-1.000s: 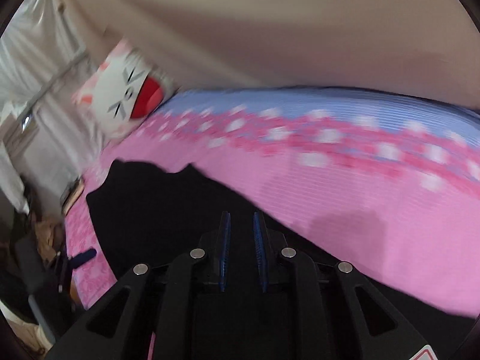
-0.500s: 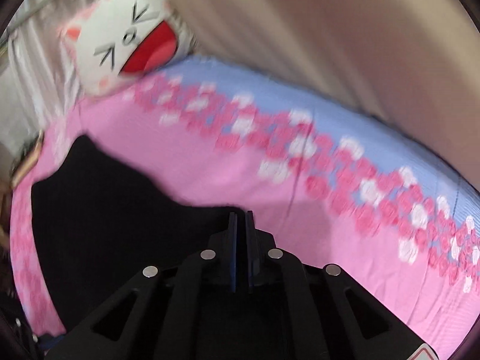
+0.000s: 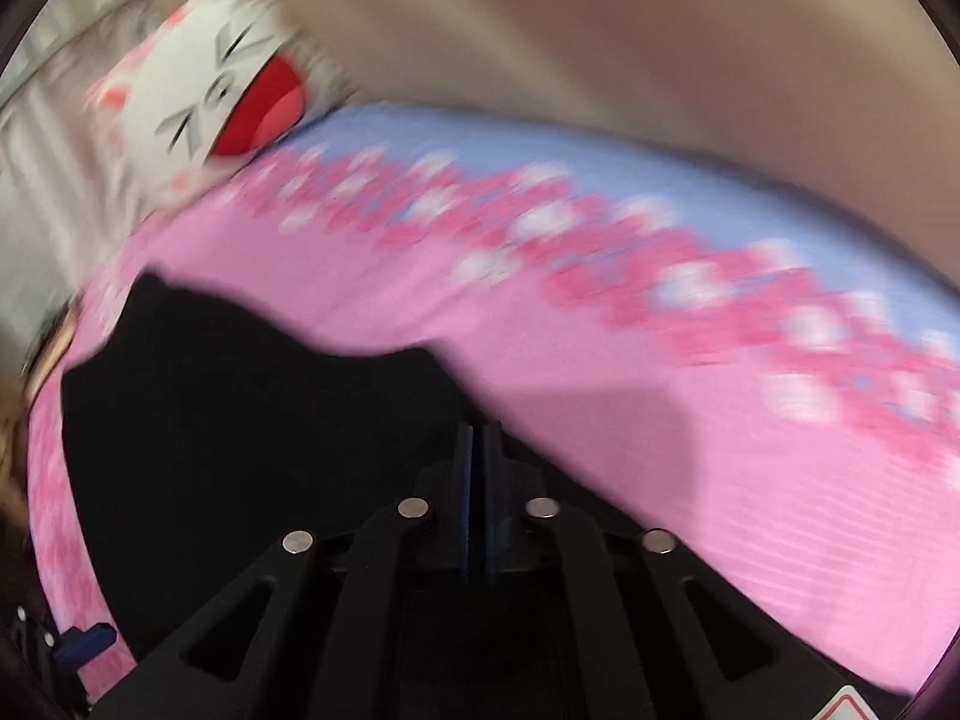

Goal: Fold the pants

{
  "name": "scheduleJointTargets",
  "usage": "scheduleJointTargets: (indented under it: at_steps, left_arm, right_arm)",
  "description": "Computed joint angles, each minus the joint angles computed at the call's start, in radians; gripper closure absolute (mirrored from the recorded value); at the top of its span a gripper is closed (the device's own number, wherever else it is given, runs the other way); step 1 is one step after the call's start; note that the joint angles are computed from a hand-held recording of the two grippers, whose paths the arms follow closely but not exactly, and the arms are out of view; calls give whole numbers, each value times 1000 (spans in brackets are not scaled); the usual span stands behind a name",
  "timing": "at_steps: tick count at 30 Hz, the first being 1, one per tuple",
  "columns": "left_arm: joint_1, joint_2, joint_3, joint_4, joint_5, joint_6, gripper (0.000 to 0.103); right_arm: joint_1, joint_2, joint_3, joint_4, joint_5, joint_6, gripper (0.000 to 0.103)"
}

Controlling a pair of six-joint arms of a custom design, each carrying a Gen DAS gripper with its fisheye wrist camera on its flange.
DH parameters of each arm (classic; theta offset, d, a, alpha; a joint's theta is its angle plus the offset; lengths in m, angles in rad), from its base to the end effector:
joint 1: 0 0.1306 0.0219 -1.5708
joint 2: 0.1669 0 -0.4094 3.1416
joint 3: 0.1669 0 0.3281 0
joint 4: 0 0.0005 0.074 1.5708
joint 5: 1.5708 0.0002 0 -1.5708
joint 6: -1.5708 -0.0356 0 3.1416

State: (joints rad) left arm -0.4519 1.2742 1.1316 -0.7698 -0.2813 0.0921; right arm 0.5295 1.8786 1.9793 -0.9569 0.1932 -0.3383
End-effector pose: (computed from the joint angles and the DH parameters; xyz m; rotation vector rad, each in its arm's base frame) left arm 0.3277 -0.1487 0.4042 0.3197 2.4158 0.1085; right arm 0.5273 0.3001 0.4453 -0.1433 2.4082 0.1664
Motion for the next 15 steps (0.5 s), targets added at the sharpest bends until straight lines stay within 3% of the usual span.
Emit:
scheduleJointTargets:
  at_steps: [2,6,7,9,12,13,15]
  left_arm:
    - [-10,-4,6,-12,-9,15,5]
    - [-52,9,30,-31,-21,38,5]
    - [-67,12,33,-29,-34,38,5]
    - [-101,19,40,-21,-66,41,5]
    - [-144,32,50,-12,-111,58,5]
    - [-154,39,57,-15,-119,63,5]
    - [-180,58,76,-28,-145,83,5]
  right_arm:
    - [-7,-148,-175,114,63,-3,97]
    - [-47,-466,-527,154,224,-91,78]
    - [-54,-543,-602,132,279,-122,69]
    - [-69,-674,-711,34,409,-197,64]
    - [-114,-885,-852,-205,557,-402,51]
    - [-158,-955,-894,-265,562,-448,50]
    - [-281,-1050,-951,-287,508,-429,50]
